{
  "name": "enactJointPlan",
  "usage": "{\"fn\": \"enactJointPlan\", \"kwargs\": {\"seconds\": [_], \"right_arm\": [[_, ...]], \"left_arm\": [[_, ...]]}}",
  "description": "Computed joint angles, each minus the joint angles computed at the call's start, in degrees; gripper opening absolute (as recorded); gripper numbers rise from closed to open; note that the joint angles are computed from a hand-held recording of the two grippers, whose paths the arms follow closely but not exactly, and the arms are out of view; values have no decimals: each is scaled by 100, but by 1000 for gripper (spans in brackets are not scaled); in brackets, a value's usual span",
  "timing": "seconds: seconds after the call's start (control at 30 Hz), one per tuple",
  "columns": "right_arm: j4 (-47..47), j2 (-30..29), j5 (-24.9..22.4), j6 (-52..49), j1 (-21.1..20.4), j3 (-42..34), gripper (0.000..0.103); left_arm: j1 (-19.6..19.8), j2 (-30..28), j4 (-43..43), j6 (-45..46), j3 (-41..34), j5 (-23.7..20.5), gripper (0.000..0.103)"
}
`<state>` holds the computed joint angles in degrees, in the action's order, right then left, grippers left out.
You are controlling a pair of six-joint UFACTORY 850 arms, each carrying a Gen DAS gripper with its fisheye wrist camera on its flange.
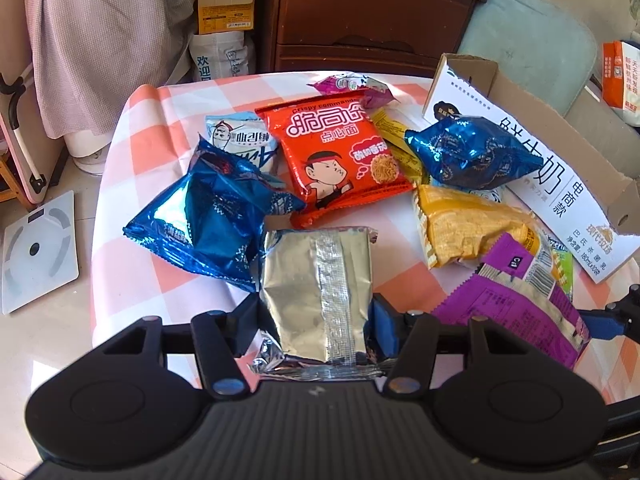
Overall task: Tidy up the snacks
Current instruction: 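Grasp purple bag with right tool while left tool grasps silver foil pack, then lift and carry both held packets over the open cardboard box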
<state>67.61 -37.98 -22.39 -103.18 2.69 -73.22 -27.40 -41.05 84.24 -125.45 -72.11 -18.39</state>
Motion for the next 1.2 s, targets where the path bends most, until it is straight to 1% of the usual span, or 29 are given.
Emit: {"fn": "enactJointPlan", "kwargs": {"seconds": [0.1, 0.2, 0.4, 0.53, 0.57, 0.63, 0.8, 1.0, 1.07, 1.2], "right_arm": [[414, 106, -56, -410, -54, 82, 63], [818, 225, -201, -837, -115, 170, 63], [1925, 382, -339, -1851, -200, 265, 63], [2617, 425, -318, -2409, -240, 258, 63], [2933, 447, -323, -2705, -256, 285, 63], [3356, 474, -369, -3088, -288, 308, 63], [4012, 479, -427, -3601, -354, 278, 63], [5003, 435, -427, -4336, -430, 174, 63], [5317, 387, -411, -4511, -460, 92, 63], [5746, 234, -312, -4534, -533, -159, 63]], "left_arm": [[-78, 62, 32, 64, 41, -177, 57], [-174, 128, 333, -90, 80, -416, 57], [-376, 234, 952, -424, 57, -1070, 57], [-535, 201, 1196, -372, -63, -1605, 57], [-563, 191, 1254, -359, -106, -1689, 57], [-579, 177, 1362, -394, -179, -1731, 57], [-586, 58, 1492, -337, -452, -1795, 57], [-580, -230, 1752, -249, -926, -1889, 57], [-572, -329, 1824, -218, -1091, -1897, 57], [-558, -542, 1964, -119, -1446, -1879, 57]]}}
